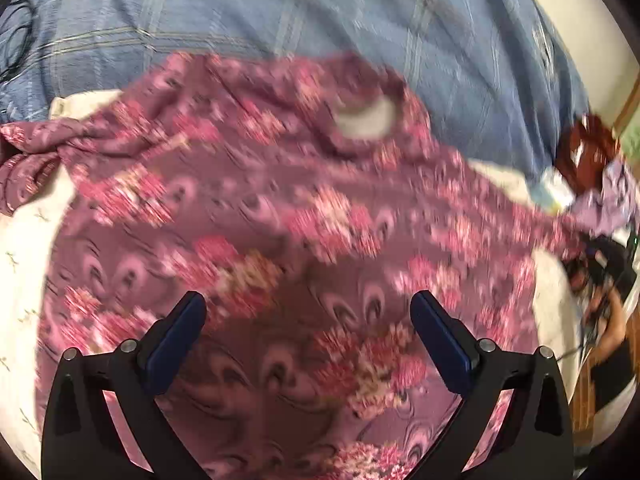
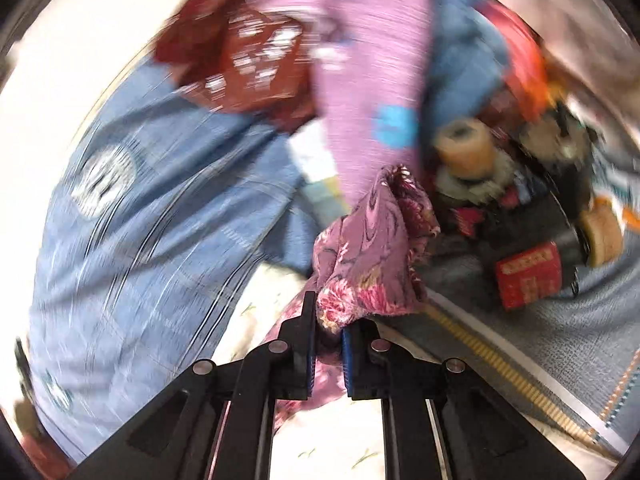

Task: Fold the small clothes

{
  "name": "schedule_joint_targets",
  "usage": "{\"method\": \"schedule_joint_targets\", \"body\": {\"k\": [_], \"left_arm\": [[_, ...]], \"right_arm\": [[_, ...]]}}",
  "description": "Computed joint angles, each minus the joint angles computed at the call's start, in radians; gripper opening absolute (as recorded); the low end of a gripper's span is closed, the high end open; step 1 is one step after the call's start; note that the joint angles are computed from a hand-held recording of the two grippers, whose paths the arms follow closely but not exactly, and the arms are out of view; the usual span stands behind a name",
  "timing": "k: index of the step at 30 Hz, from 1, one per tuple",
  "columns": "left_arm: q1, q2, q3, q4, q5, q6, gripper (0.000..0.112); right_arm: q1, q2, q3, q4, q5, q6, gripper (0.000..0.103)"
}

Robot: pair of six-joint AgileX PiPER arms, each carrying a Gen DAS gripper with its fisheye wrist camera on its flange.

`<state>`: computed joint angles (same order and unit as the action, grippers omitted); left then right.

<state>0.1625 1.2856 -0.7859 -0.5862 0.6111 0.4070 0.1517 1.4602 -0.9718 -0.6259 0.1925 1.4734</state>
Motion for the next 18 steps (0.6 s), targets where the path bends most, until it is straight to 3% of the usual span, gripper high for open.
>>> {"method": "schedule_joint_targets", "body": {"k": [5,8,14,18], "left_arm": [[0.14,0.009,0.036,-0.213,0.007,0.229,0.102],[0.187,0.057,0.007,-0.222,0.051,0.243,0.102],[0.242,0.034,-0.022,-0.231,0.093,0.268,0.101],[0.261,0.024,-0.028,-0.206,0.098,0.272,0.101]], "right_arm": [[0.164,0.042,-0.17,-0.027,0.174,-0.062,0.01],[0.29,0.108,-0.295,-0.022,0.25,-0.128,0.01],[0.484,0.241,-0.459,0.014,0.273,-0.155,0.01],[0.579,0.42,-0.692,0.147,0.319,-0.298,0.01]]}}
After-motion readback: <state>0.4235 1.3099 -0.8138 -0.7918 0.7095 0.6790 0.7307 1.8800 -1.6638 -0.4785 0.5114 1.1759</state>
